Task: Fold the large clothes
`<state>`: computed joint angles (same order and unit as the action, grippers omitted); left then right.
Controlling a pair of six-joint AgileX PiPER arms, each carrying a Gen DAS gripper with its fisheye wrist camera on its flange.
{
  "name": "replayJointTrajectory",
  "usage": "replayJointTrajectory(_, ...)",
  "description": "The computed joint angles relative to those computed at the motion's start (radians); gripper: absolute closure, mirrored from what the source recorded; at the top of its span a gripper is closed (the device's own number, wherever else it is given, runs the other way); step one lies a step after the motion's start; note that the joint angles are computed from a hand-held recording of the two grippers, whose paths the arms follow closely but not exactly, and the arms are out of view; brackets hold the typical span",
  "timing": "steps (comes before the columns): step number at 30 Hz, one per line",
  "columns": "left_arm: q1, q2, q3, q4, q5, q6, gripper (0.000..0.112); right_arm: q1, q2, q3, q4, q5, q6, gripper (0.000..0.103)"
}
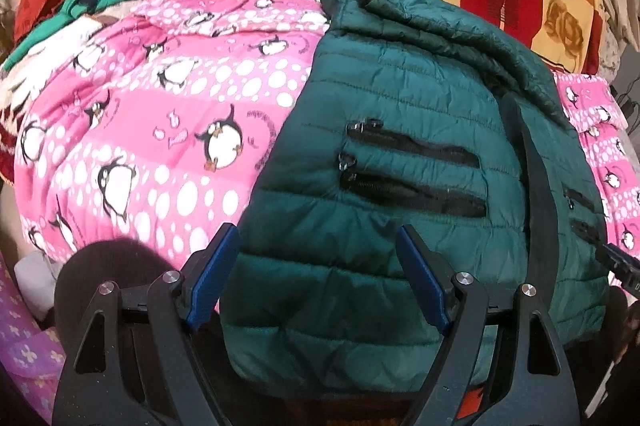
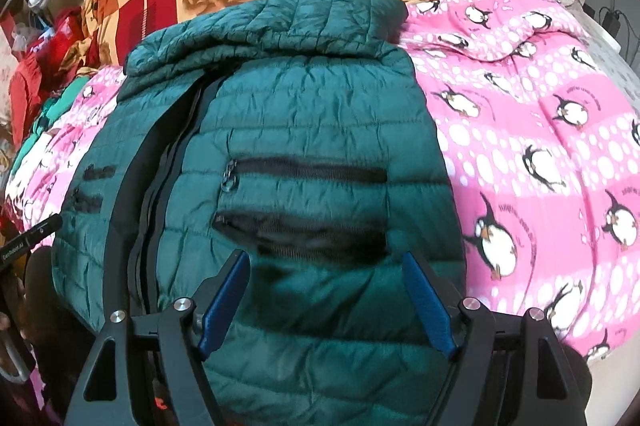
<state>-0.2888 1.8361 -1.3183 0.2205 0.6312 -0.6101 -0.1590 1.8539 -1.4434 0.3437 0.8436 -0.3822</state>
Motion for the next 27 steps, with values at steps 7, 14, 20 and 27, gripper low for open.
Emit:
replayJointTrajectory(7, -0.007, -0.035, 0.044, -0.059, -0.004, 0.049, 0.031, -0.027, -0.07, 0.105, 0.034, -0.01, -0.043, 0.026)
replayJointTrajectory(14, 0.01, -0.054, 0.08, -0.127, -0.008, 0.104, 0.031, -0.056, -0.135, 0.183, 0.044, -0.023, -0.082, 0.024)
replayJointTrajectory(20, 0.052, -0.06, 0.106, -0.197, -0.02, 0.154, 0.031, -0.107, -0.133, 0.191, 0.023, -0.019, -0.076, 0.023)
replayJointTrajectory(27, 0.121, -0.042, 0.135, -0.332, -0.049, 0.253, 0.031, -0.143, -0.08, 0.151, -0.006, 0.002, -0.06, 0.022)
